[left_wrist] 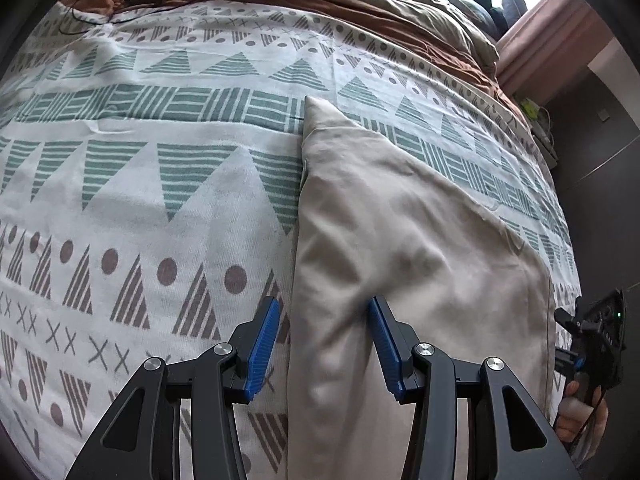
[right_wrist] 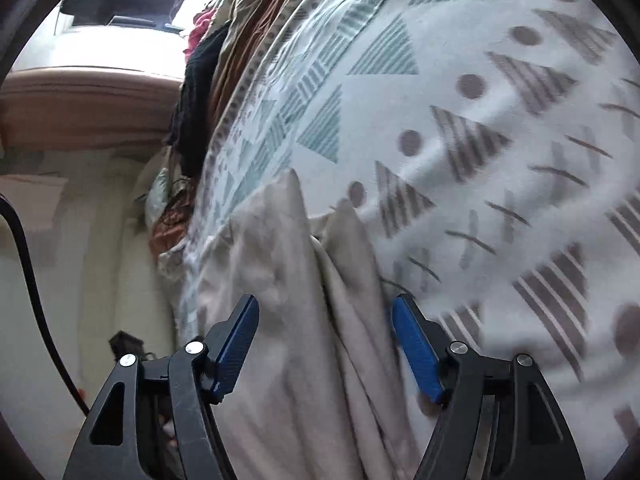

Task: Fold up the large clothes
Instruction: 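Grasp the folded jacket end with the right tool while the left tool grasps it too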

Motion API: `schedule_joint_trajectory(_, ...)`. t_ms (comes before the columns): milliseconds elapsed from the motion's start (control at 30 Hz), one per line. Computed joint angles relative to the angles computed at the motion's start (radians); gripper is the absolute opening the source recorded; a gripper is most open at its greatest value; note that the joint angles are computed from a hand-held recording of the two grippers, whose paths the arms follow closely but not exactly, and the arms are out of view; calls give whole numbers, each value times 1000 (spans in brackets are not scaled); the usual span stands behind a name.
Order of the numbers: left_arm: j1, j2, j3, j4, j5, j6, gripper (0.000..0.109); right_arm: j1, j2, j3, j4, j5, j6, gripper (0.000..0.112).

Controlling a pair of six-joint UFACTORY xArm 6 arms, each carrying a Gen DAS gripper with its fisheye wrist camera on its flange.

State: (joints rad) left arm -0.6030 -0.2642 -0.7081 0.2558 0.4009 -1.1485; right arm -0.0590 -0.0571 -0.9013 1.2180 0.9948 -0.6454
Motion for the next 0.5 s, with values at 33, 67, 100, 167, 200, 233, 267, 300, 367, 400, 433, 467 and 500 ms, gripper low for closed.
schedule_joint_trajectory(33, 5, 5, -1, -5, -8, 8, 49, 11, 13, -14, -5, -2, -4, 71)
schedule_joint_trajectory(67, 9, 10, -4, -7, -16, 15, 49, 20, 25, -26, -9, 0, -9, 71)
schedule_joint_trajectory(100, 14, 17, -6, 0, -26, 13, 49, 26, 37, -41, -12, 5, -12, 71)
schedule_joint_trajectory(167, 22, 38, -21, 11, -37, 17, 49, 28, 63, -68, -9, 27, -25, 71)
schedule_joint_trajectory(200, 26, 55, -33, 4, -43, 28, 49, 26, 82, -85, 3, 44, -31, 71)
schedule_joint_trajectory(233, 31, 68, -41, -8, -50, 41, 49, 23, 94, -96, 15, 58, -33, 70)
schedule_joint_trajectory(267, 35, 81, -49, -23, -60, 55, 49, 20, 106, -106, 24, 69, -35, 70)
schedule_joint_trajectory(300, 40, 96, -58, -38, -66, 66, 49, 24, 116, -116, 24, 69, -37, 68)
schedule_joint_trajectory(367, 47, 120, -78, -49, -69, 75, 50, 33, 128, -132, 7, 62, -45, 67)
schedule_joint_trajectory(400, 52, 133, -87, -55, -74, 83, 50, 39, 134, -141, 2, 59, -46, 66)
schedule_joint_trajectory(433, 56, 142, -94, -54, -78, 84, 50, 47, 137, -146, -1, 51, -44, 66)
schedule_joint_trajectory(467, 62, 154, -103, -58, -82, 89, 50, 48, 136, -144, 2, 47, -41, 67)
schedule_joint_trajectory(500, 70, 169, -115, -69, -86, 96, 51, 51, 134, -142, 7, 39, -32, 67)
